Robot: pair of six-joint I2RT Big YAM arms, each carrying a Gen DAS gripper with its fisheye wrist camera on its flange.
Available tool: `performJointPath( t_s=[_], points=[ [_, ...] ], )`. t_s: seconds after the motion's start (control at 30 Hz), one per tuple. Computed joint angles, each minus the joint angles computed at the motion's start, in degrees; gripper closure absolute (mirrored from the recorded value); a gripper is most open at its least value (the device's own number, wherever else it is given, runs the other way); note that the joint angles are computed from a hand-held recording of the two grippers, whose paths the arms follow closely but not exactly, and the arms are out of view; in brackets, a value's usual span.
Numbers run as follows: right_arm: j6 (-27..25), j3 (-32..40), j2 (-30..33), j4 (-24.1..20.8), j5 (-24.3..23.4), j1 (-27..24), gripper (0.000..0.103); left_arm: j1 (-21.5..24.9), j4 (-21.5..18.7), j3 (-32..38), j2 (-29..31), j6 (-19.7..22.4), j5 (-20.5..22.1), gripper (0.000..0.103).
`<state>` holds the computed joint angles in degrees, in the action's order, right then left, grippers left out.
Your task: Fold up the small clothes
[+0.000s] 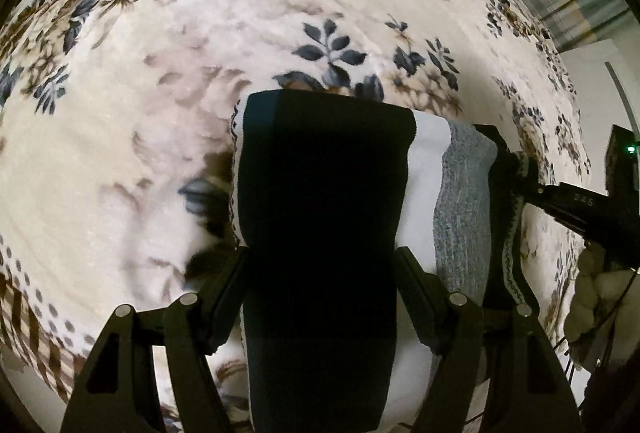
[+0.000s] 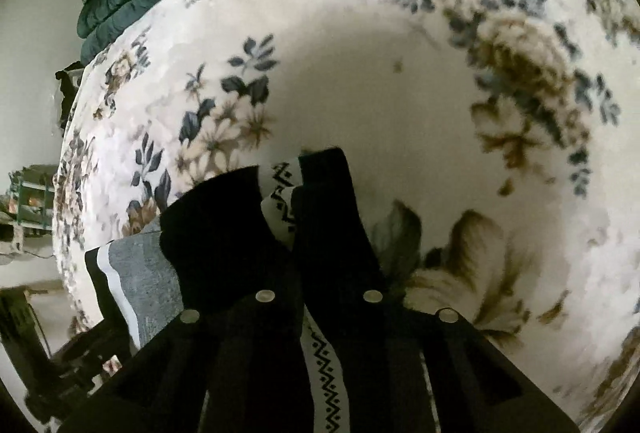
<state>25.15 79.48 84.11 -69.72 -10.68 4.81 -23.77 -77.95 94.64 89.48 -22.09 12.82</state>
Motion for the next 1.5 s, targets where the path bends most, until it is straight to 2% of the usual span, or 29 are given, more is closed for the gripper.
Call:
performJointPath(
  t_s=[0.2, 0.3, 0.47, 0.57, 0.6, 0.67, 0.73, 0.8, 0.83, 0.87, 0.9, 0.93, 0.97, 1.0, 1.03, 1.07, 1.1, 1.17, 1.2, 1.23, 1.27, 1.33, 1.43, 1.47, 1.5],
  points=[
    [0.5, 0.5, -2.8, -0.2, 0.8, -0.7, 0.093, -1.2, -1.9, 1.6, 0.7, 1.0, -3.3, 0.034],
    [0.6, 1.1, -3.2, -0.2, 0.8, -0.8, 0.094, -1.6, -2.1, 1.6, 0.8, 1.2, -3.2, 0.034],
    [-0.5, 4.2, -3.3, -0.2, 2.6, -0.2, 0.095, -0.3, -2.2, 2.5, 0.6, -0.8, 0.0, 0.034],
    [-0.8, 6.2, -2.7, -0.2, 4.8, -0.3, 0.095, 1.1, 0.0, 2.9, 0.4, -2.6, 2.1, 0.034],
    [-1.2, 6.8, -1.5, -0.9, 5.5, -0.5, 0.095, 1.7, 0.8, 3.2, 1.0, -3.3, 3.0, 0.034],
    [-1.7, 7.9, 2.1, -3.9, 3.1, -1.3, 0.094, 2.8, 2.0, 3.7, 2.4, -4.7, 5.2, 0.034],
    [-1.1, 8.0, 4.7, -5.9, -1.4, -2.6, 0.089, 3.9, 3.7, 3.5, 3.7, -6.4, 7.8, 0.034],
    [0.1, 7.6, 6.3, -7.2, -6.7, -4.7, 0.064, 5.2, 6.1, 2.7, 4.5, -8.8, 10.9, 0.034],
    [1.0, 6.5, 5.9, -6.0, -8.2, -5.4, 0.058, 5.7, 7.8, 1.8, 4.6, -10.3, 11.8, 0.034],
    [1.9, 5.4, 5.4, -4.8, -10.1, -6.3, 0.05, 6.2, 9.8, 0.9, 4.4, -11.5, 12.9, 0.036],
    [3.0, 4.0, 4.7, -3.2, -13.2, -7.6, 0.049, 6.5, 11.4, 0.2, 4.2, -12.3, 13.5, 0.044],
    [3.5, 3.1, 4.4, -2.2, -15.3, -8.2, 0.049, 6.8, 13.5, -0.8, 3.7, -13.0, 14.1, 0.054],
    [3.9, 2.4, 4.4, -1.6, -17.2, -8.8, 0.049, 6.9, 14.3, -1.2, 3.6, -13.4, 14.2, 0.079],
    [4.4, 1.9, 4.5, -1.3, -18.3, -9.2, 0.049, 7.1, 14.9, -1.4, 3.6, -13.7, 14.6, 0.084],
    [5.1, 0.8, 4.3, 0.4, -20.1, -9.7, 0.049, 7.4, 16.0, -1.9, 3.3, -14.1, 15.2, 0.085],
    [5.4, 0.2, 4.2, 1.6, -21.1, -9.8, 0.063, 7.5, 16.5, -2.0, 3.1, -14.2, 15.3, 0.087],
    [5.7, -0.2, 4.1, 2.8, -21.7, -9.7, 0.093, 7.5, 16.4, -1.8, 3.1, -14.0, 15.1, 0.088],
    [5.8, 0.6, 4.1, 3.5, -20.6, -9.1, 0.094, 7.8, 16.5, -1.6, 3.2, -14.0, 15.5, 0.088],
    [5.9, 1.6, 4.0, 4.0, -18.3, -8.4, 0.094, 8.2, 16.8, -1.6, 3.4, -14.4, 16.1, 0.088],
    [5.1, 2.9, 3.9, 4.2, -13.6, -7.6, 0.094, 8.6, 17.5, -1.8, 3.7, -15.2, 16.8, 0.088],
    [5.0, 3.3, 4.2, 4.2, -12.2, -7.3, 0.094, 8.8, 18.0, -1.8, 4.2, -15.4, 17.5, 0.088],
    [4.5, 5.2, 6.8, 1.5, -12.3, -7.1, 0.093, 9.1, 16.0, -0.5, 5.7, -14.9, 19.7, 0.086],
    [3.0, 6.5, 8.1, -3.3, -16.4, -8.1, 0.08, 9.6, 13.2, 0.0, 4.7, -13.0, 22.1, 0.065],
    [3.2, 5.9, 7.2, -4.7, -17.6, -8.8, 0.064, 9.9, 12.7, -0.8, 3.4, -12.2, 23.1, 0.047],
    [3.5, 4.9, 5.7, -6.3, -18.0, -9.6, 0.054, 10.1, 12.4, -2.0, 1.9, -12.1, 23.5, 0.036]
  ],
)
